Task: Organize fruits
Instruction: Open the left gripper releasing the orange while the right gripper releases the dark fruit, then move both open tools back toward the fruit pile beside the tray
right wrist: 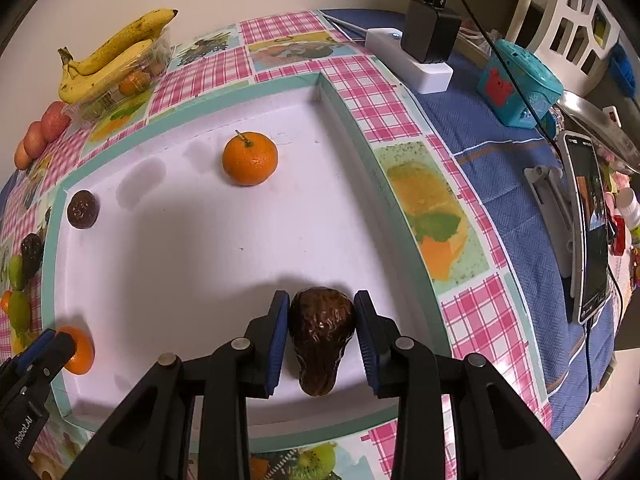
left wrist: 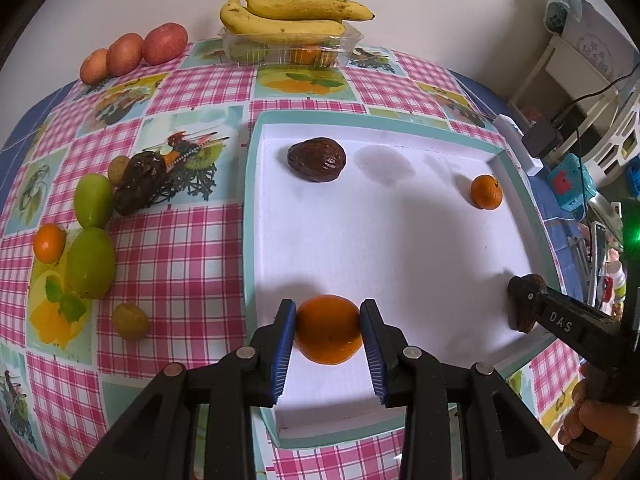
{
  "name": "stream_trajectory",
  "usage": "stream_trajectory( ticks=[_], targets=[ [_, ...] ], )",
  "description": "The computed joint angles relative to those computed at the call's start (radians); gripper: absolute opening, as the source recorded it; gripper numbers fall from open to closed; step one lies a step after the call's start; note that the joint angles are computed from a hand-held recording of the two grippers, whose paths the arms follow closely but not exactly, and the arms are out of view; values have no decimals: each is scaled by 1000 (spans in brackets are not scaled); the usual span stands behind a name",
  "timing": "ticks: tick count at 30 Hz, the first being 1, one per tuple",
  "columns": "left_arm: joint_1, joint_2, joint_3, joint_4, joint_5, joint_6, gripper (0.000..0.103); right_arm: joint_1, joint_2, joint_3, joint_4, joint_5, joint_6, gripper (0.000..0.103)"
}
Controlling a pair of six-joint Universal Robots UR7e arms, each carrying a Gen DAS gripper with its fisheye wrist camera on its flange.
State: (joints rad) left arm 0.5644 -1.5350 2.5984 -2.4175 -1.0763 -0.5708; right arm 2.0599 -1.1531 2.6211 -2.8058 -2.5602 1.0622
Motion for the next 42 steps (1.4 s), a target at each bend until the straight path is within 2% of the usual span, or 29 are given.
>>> stream_trajectory(
  ticks=[2,7,10,12,13,16,18,20,22,25,27,30,33,42],
  targets=[
    [0,1,-1,1,0,5,36,0,1,0,6,1,8,35],
    [6,14,-7,13,-11,14,52,-7,5,-4,27,2,21,35],
    [5,20,-10,17,-12,17,55,-8,2,-5,34,2,27,36],
    [1,20,-11,22,-10,16,60,-8,2,-7,47,0,36,45],
    [-2,19,-12,24,-7,15,60,-10,2,-5,38,6,29,53],
    [-10,14,-12,24,-3,19,67,-11,13,-7,10,14,4,55],
    [-16,10,-12,27,4,22,70,-10,22,-14,17,8,0,60],
    [-20,8,-12,27,7,26,73,-6,29,-20,24,4,-2,69],
    [-24,5,-12,25,10,29,76,-4,32,-23,24,-2,-9,70],
    [-34,-4,-10,27,25,28,90,6,32,-31,50,-24,5,81],
    [-40,-17,-7,27,36,28,102,17,24,-27,57,-30,17,83],
    [-48,-36,-3,26,68,21,103,25,23,-23,47,-48,16,89],
    [-43,-51,-4,35,103,9,103,32,27,-27,56,-69,22,90],
    [39,-142,-37,162,246,-131,103,46,15,-22,81,-106,78,90]
  ],
)
